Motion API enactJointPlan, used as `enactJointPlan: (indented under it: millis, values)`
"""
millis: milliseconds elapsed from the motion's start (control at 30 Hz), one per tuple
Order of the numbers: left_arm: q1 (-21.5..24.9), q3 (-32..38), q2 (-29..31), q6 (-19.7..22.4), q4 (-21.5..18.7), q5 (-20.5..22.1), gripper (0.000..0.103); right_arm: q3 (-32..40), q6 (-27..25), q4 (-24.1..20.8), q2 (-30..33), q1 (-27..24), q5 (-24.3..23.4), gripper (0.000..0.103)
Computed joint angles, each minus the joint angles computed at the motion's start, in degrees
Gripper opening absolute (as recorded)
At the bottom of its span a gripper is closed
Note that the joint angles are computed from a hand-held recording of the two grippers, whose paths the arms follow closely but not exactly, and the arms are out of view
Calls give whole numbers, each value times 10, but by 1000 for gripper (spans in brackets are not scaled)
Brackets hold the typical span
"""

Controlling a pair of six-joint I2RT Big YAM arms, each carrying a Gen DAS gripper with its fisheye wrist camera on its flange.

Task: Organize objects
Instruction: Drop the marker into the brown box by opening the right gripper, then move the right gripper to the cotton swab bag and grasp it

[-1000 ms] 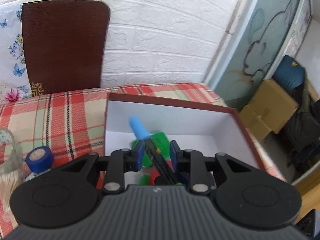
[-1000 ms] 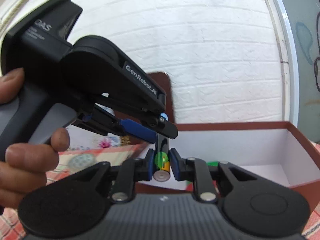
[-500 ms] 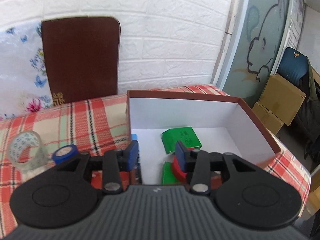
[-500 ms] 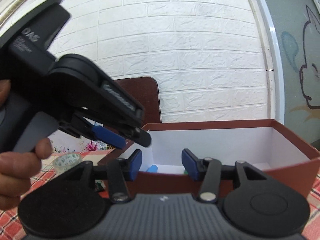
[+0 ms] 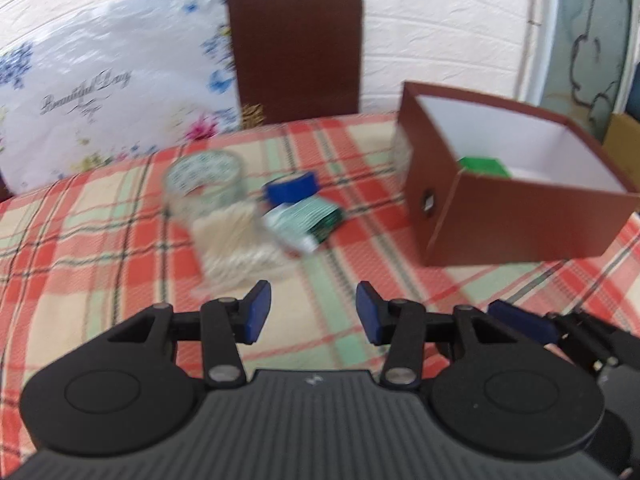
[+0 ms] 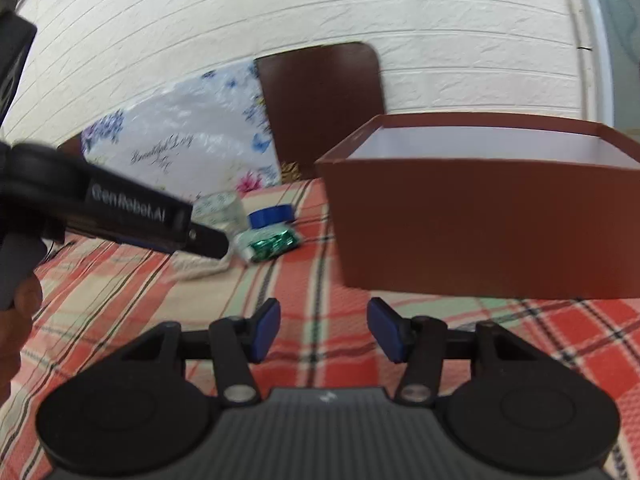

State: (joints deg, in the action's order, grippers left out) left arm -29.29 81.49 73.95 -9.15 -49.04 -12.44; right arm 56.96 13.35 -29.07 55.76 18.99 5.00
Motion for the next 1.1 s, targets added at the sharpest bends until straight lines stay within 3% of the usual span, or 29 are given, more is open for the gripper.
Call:
enactJointPlan:
  millis: [267, 533, 633, 733, 967, 1033, 1100]
  values:
    - [45, -53, -29, 5, 2, -32, 51, 19, -29, -48, 23, 61, 21, 51]
    - [123, -106, -54, -18, 23, -32, 56, 56, -37, -78, 64, 79, 22, 53]
    - [154, -146, -75, -19, 74, -10, 70, 73, -43, -72, 87, 83, 27, 54]
    - [162, -198, -97, 0, 151, -9, 81, 92, -51, -54, 114, 87, 33, 54]
    - [165, -203, -95, -1, 175, 4, 86, 147, -91, 9, 191, 90, 62, 53]
    - [167, -205, -96, -3, 176, 11, 87, 166, -100, 4, 212, 87, 56, 48]
    - [168, -205, -95, -1, 178, 13, 88, 186, -108, -22, 231, 84, 36, 26]
